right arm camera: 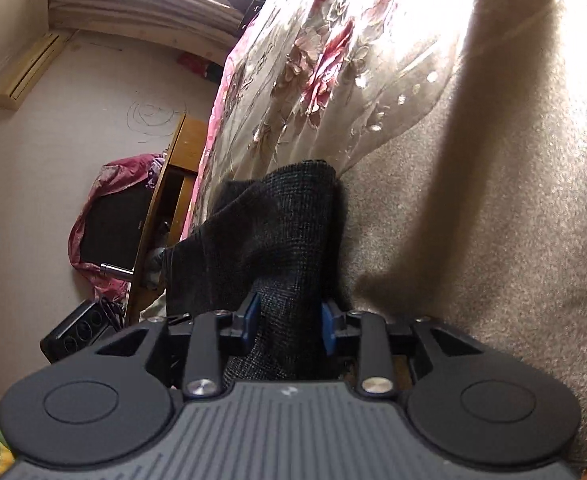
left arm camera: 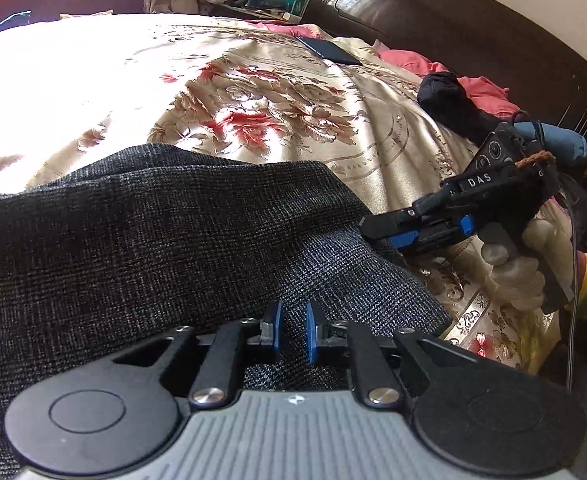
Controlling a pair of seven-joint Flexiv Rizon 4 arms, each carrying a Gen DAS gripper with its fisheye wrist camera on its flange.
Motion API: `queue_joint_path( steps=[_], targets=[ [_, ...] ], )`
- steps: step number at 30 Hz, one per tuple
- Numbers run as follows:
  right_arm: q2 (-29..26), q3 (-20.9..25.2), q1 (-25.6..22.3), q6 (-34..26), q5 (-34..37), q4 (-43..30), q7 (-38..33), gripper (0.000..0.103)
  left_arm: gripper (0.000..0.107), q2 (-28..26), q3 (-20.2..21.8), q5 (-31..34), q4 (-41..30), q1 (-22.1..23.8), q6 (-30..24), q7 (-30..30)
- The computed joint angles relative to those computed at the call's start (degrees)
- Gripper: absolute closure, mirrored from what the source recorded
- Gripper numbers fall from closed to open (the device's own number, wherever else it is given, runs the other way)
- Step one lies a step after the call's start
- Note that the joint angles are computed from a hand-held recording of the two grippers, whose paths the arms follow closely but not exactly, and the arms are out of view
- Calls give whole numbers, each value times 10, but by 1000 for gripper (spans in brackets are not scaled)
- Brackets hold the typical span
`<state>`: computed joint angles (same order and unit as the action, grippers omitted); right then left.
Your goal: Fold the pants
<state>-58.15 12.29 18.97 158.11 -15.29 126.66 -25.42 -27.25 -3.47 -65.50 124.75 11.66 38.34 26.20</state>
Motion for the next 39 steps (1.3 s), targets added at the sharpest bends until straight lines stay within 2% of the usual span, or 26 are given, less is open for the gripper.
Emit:
queue_joint_path(
  steps=[3,4,6,7,8,10,12,13,14,15,16,18,21,23,27,32,34,36,39],
  targets=[
    [6,5,41,-18,68,-26,-2,94,80,7,-2,-5,1,4,-15,5],
    [8,6,55,-3,96,-27,-9,94,79,13,-3,-13,3,13,-34,27],
    [11,5,80,28,160,-28,-20,95,71,17,-4,-52,13,1,-3,78],
    [7,7,90,42,192,-35,-19,95,71,6,-2,-56,6,-7,17,76],
    [8,4,95,34,199,-37,-17,95,71,-7,3,-37,-6,-9,18,43],
    [26,-5,105,-50,213,-39,-8,95,73,-20,6,-21,-22,4,-3,-24],
    [29,-1,98,-51,201,-36,4,94,72,-2,-2,-64,-9,20,-12,23],
    [31,5,92,-44,198,-35,16,90,71,4,-4,-99,-1,18,6,65],
    [38,7,94,-48,207,-33,23,90,71,1,0,-110,-3,10,28,76],
    [58,-1,111,-67,233,-34,18,91,71,-10,4,-110,-11,2,54,73],
    [79,-11,128,-86,251,-33,7,93,71,-23,7,-105,-22,6,57,62],
    [116,-21,150,-110,271,-36,-10,93,72,-32,8,-89,-38,32,14,15],
    [162,-42,193,-170,312,-69,-45,93,72,-21,1,-175,-28,42,27,68],
    [168,-47,206,-204,318,-108,-53,93,72,-24,12,-175,-33,58,1,63],
    [135,-60,226,-287,281,-230,-65,93,72,-26,34,-163,-43,103,-57,34],
    [32,-66,234,-432,185,-427,-43,93,71,-31,55,-158,-57,160,-111,2],
    [-9,-61,232,-495,130,-492,-38,93,71,-37,61,-161,-62,170,-107,-11],
    [-37,-94,256,-552,116,-538,-26,92,71,-45,60,-174,-64,174,-89,-8],
    [-72,-84,247,-621,61,-592,-35,89,71,-58,60,-168,-73,189,-90,-26]
  ],
)
